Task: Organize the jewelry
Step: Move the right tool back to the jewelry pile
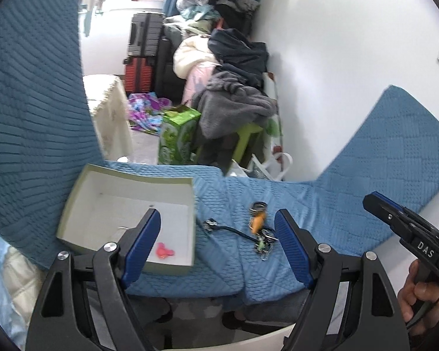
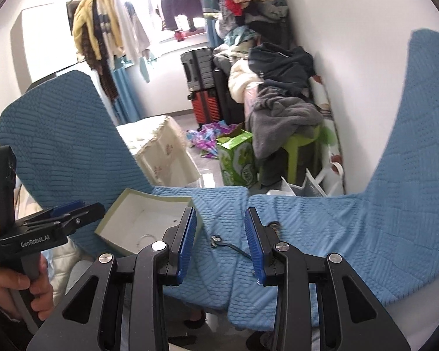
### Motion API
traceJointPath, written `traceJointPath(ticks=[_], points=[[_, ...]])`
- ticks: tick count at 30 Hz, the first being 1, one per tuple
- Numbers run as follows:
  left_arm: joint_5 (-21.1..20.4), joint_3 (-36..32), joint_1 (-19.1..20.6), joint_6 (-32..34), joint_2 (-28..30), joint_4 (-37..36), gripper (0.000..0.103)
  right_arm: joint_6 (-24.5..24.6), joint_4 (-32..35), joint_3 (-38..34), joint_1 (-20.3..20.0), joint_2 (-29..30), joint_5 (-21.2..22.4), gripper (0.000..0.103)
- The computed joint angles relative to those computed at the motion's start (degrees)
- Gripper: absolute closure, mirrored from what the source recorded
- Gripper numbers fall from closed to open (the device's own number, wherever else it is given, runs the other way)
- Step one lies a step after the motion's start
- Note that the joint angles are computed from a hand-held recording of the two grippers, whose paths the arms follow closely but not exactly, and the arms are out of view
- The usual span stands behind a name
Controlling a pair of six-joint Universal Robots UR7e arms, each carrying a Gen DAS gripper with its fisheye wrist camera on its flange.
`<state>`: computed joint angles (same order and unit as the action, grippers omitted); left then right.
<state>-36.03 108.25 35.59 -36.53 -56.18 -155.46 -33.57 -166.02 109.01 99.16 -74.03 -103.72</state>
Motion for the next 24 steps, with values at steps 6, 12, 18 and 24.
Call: traceJointPath(ticks=[6, 12, 18, 24], points=[[-5.56, -1.53, 0.98, 1.76, 4.45, -2.53, 0.023, -1.08, -0.55, 2.05, -3.41, -2.30, 1.01, 0.072], [-12.56, -4.13, 2.99, 3.88, 9.23, -3.55, 0.030, -2.26, -0.84, 3.72, -8.21, -2.67, 3.09, 0.074], [-17.78, -7.96, 5.55, 4.81, 14.07, -1.65, 0.037, -5.06, -0.63, 4.54, -12.55, -1.37, 4.63, 0.077], [-22.32, -10.48, 8.55, 4.92, 17.31, -1.84, 0.047, -6.87, 1.18, 3.81, -15.32, 0.96, 5.96, 0.080]])
